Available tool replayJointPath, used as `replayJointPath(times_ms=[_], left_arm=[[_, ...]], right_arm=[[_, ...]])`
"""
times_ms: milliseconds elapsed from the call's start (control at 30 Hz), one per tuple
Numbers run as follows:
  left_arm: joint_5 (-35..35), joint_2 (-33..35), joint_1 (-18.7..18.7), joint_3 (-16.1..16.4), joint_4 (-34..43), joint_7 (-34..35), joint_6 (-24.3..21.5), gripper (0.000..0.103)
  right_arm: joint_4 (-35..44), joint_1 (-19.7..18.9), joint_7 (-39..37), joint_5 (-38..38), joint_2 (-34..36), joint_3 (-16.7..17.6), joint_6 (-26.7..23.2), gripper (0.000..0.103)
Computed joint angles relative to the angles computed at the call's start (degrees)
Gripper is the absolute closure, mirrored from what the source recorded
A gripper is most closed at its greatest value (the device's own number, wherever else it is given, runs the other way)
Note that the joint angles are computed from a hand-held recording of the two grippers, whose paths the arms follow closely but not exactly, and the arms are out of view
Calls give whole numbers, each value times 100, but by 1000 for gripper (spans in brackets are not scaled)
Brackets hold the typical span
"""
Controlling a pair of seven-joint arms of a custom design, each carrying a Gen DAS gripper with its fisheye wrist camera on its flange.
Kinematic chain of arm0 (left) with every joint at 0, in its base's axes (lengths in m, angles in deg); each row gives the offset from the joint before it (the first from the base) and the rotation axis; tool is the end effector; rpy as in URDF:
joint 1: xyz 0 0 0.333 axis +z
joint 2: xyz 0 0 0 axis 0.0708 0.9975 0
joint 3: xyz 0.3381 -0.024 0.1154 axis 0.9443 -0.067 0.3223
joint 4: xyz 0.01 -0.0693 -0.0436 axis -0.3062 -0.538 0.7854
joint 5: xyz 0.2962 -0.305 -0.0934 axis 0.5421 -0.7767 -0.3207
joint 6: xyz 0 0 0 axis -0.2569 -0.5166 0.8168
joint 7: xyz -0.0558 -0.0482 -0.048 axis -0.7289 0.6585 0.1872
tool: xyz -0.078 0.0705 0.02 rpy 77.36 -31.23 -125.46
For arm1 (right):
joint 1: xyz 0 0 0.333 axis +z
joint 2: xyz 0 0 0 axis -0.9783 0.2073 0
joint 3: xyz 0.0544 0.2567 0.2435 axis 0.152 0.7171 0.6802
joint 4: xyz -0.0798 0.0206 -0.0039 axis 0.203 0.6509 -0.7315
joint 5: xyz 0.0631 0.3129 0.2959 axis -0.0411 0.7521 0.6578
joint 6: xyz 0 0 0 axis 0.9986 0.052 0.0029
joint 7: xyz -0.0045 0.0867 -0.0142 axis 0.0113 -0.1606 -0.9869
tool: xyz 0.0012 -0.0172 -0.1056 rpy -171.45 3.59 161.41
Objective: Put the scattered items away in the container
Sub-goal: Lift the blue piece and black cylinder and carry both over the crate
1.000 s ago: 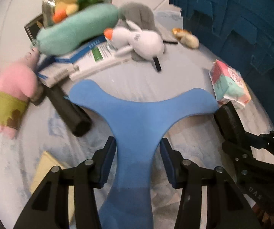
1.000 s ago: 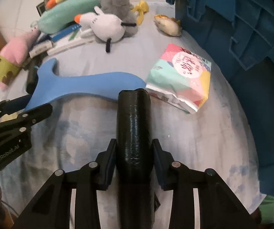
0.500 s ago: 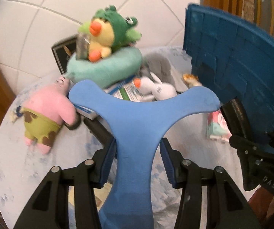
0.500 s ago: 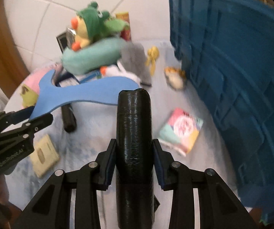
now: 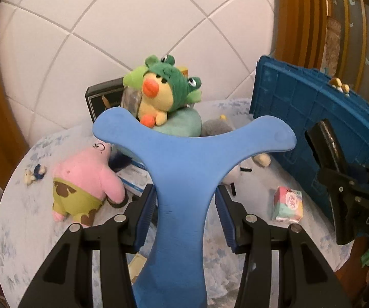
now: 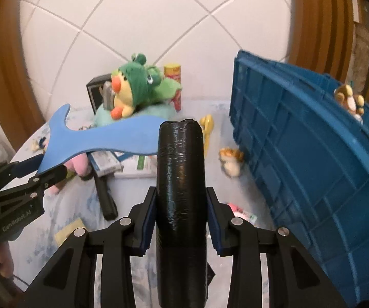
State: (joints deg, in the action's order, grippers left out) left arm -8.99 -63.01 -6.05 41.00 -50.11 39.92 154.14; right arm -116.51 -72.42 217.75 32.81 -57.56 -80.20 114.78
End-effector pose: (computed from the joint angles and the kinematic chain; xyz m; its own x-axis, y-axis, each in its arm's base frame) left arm 0.6238 -0.2676 0.5225 -0.4834 -0.8751 0.0226 -0.5845 0.3035 -0.7525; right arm 0.5473 0.1402 0.5345 -0.2378 -0.9713 0.0003 -0.6681 0.1633 -0.7259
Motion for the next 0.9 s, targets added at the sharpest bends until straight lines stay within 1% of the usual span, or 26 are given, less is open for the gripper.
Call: replayJointPath(times_ms=[233,367,500,600,767,833,900], left_arm=[[-469,19,104,-144,153,528,-199,56],[-390,-6,-6,-66,199,416,-199,56],[9,-33,-180,54,270,-66,-200,56],[250,-47,-311,57,416,-424,-147,56],[1450,-18,-897,234,842,-1839,152,56],[1790,62,-1136,220,1141,-2387,139,56],[2107,182,-1390,197,1488,-2874,72,56]], right_arm=[[205,8,118,-42,-8,38,-276,67],[260,31,124,-46,-39,17,-356,67],[289,7,-28,-64,-156,-18,-375,67],[248,-84,-275,-12,-387,-84,-250,67],[49,-439,-867,144,-1055,-216,72,67],[-34,-596,-1225,266,-1398,-336,166,67],[-90,-749,-1682,381,-1759,-494,147,67]])
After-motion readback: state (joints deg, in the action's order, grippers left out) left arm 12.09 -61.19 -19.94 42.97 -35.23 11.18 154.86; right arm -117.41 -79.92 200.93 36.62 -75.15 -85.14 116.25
